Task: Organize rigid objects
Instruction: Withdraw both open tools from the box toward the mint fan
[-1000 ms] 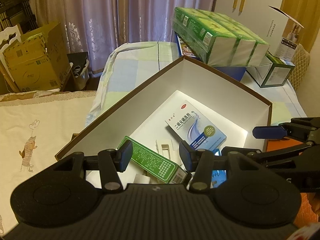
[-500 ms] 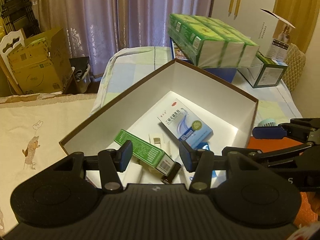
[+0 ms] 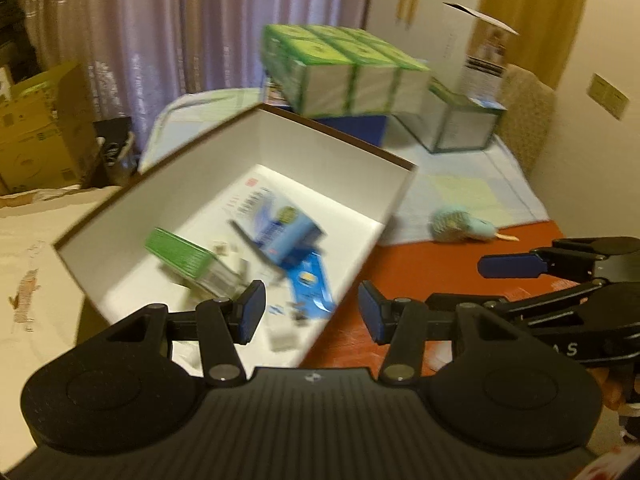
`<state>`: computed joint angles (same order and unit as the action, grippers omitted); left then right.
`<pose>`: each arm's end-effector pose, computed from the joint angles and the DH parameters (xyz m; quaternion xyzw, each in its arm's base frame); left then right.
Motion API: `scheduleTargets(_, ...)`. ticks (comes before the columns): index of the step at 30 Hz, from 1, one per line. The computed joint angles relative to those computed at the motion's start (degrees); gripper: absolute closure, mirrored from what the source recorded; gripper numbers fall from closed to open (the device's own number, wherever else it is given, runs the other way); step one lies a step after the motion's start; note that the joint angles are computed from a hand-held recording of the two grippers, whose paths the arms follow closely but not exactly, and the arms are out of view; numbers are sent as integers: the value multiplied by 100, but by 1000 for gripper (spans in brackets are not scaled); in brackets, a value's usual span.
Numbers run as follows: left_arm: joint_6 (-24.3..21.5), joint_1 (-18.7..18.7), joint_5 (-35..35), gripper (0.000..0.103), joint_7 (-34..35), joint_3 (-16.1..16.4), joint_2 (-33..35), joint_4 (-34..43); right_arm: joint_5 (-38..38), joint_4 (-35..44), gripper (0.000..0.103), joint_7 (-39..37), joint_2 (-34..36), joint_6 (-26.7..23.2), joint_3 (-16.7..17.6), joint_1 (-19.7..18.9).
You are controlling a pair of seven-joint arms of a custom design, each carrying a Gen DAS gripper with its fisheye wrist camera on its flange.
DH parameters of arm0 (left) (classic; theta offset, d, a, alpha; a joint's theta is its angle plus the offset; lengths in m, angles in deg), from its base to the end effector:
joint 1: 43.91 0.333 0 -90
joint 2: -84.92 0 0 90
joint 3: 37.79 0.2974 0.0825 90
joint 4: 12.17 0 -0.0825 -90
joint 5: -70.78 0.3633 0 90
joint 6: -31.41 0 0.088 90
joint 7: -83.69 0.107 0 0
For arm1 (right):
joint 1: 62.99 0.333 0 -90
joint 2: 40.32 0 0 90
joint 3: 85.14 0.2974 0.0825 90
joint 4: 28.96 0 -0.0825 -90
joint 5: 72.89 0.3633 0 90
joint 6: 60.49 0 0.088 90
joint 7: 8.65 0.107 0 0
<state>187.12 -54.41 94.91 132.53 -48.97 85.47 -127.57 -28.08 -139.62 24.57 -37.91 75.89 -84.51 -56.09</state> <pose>0.5362 -0.2287 0.5161 -0.6646 0.6531 -0.2895 0.2189 0.5798 0.0838 0.4995 -0.8344 0.4130 -0.0659 0.3589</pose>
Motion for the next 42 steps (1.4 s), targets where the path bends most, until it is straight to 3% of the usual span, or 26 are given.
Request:
scheduleTargets(9, -205, -451, -358, 56, 377, -171, 632, 612, -155, -339, 36, 167, -222, -81, -351, -375)
scheduleTargets(19, -674, -1038, -349, 56, 448, -17, 1718, 1894, -346, -120, 36, 197, 62, -143, -518, -830)
scheduleTargets(33, -1837, -1697, -398, 56, 452, 351, 3638, 4505, -317, 1328, 36, -318, 1462, -453, -235, -1503)
scheduleTargets(42, -2963, -1932, -655, 56, 531, 562, 5078, 6706, -414, 2748, 36, -789, 2682, -661, 157, -1889)
